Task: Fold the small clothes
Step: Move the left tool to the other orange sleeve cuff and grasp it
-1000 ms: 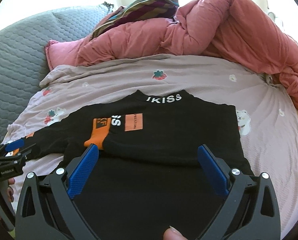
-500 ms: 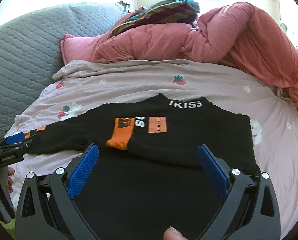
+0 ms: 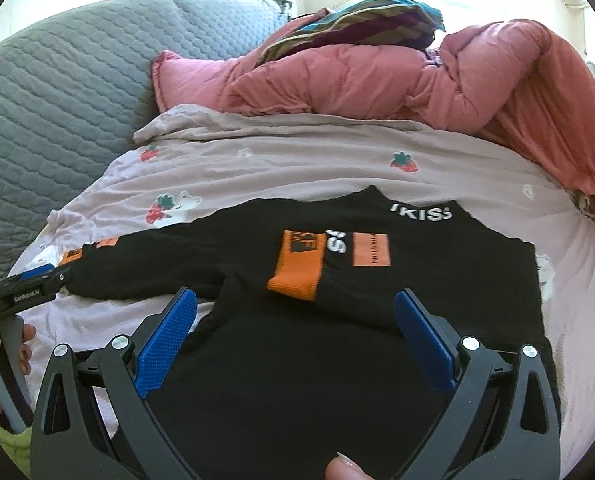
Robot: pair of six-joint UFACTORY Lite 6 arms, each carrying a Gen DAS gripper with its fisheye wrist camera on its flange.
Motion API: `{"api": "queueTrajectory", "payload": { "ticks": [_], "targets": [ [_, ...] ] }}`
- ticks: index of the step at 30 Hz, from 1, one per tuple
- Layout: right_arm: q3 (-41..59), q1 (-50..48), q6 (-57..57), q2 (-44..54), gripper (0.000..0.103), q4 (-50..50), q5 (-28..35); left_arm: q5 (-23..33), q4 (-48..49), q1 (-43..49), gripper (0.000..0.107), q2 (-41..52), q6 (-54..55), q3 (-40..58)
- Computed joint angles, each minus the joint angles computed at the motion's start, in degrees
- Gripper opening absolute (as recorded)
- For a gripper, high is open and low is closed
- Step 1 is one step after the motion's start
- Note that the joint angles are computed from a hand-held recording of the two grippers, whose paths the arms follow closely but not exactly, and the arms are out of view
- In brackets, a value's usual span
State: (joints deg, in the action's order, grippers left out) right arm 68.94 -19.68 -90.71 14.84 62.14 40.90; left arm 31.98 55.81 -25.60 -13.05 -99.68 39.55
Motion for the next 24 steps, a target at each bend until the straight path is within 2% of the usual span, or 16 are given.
{"api": "queueTrajectory", "payload": {
  "ticks": [10, 13, 18, 21, 23, 24],
  "targets": [
    [-4.5, 6.7, -0.1, -2.7, 0.099, 0.4, -1.8, -3.1, -2.7, 5.2, 0.093, -7.7, 1.4, -8.1],
    [-6.0, 8.1, -0.6, -3.6, 0.099, 0.7, -2.3, -6.5, -4.5, 8.6, 0.093, -10.1, 3.0, -11.1],
    [-7.6, 9.1, -1.0, -4.2, 0.099, 0.7, -2.7, -17.3, -12.6, 17.0, 0.093, -13.1, 9.3, -16.7],
    [-7.8, 8.8, -1.1, -4.0, 0.099, 0.7, -2.6, -20.2, -12.7, 18.9, 0.084, -13.2, 8.5, -18.5],
    [-7.5, 8.5, -0.9, -3.5, 0.099, 0.7, -2.6, -21.3, -10.9, 19.8, 0.072, -12.5, 6.3, -18.9],
    [-7.2, 8.4, -0.7, -3.2, 0.099, 0.7, -2.7, -22.2, -9.0, 20.6, 0.070, -11.9, 4.1, -19.2]
  ]
}}
